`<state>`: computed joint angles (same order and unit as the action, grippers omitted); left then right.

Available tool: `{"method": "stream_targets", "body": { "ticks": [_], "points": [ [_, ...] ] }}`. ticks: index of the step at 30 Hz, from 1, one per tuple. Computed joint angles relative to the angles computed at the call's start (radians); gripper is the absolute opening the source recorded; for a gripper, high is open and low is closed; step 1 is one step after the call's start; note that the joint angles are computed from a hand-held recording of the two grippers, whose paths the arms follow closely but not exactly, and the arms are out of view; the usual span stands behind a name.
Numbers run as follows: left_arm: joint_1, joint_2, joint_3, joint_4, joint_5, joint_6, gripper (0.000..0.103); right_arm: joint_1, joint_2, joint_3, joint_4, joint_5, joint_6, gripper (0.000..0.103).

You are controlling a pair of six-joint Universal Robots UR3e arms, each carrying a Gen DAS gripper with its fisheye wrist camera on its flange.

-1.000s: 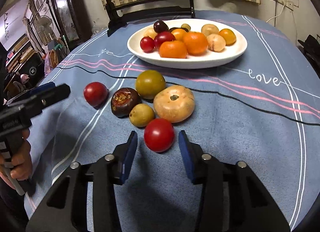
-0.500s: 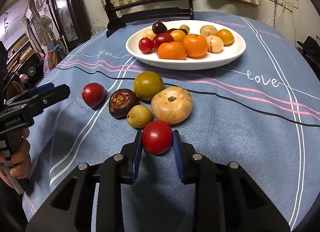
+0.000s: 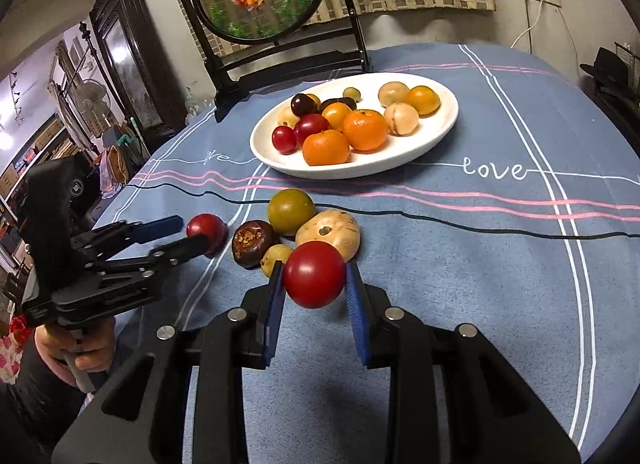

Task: Organize fruits
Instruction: 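Grasp a red tomato with the right tool while the left tool grasps a larger red tomato, then carry both red tomatoes onto the white plate and open both tools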

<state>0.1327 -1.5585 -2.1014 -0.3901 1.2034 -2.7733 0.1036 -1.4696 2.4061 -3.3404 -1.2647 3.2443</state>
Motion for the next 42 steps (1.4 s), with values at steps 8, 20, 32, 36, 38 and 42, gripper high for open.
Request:
{"method": "stream_targets", "body": {
  "ticks": [8,20,32,36,38,42],
  "points": [
    [-0.035,-0.055,0.04,0.012,0.043,-0.007,0.05,-0.017,-0.008,0.015,-0.011,0.022,0.001,0.03],
    [-0.053,-0.089,0.047,0.02,0.071,-0.005,0.04,-0.024,-0.013,0.036,-0.04,0.017,0.006,0.03],
    [-0.018,0.066,-0.064,0.002,0.016,-0.041,0.039,-0.024,0.036,0.019,-0.07,0.018,0.004,0.03],
    [0.011,0.145,-0.006,-0.128,-0.08,-0.029,0.039,-0.107,-0.011,0.063,-0.118,0.151,0.018,0.03],
    [0.008,0.141,0.065,-0.17,-0.106,-0.035,0.039,-0.144,-0.043,0.065,-0.119,0.194,0.036,0.03],
    [-0.066,-0.022,0.362,-0.221,-0.087,-0.134,0.039,-0.183,-0.04,-0.06,-0.09,0.202,0.074,0.03]
  ]
}}
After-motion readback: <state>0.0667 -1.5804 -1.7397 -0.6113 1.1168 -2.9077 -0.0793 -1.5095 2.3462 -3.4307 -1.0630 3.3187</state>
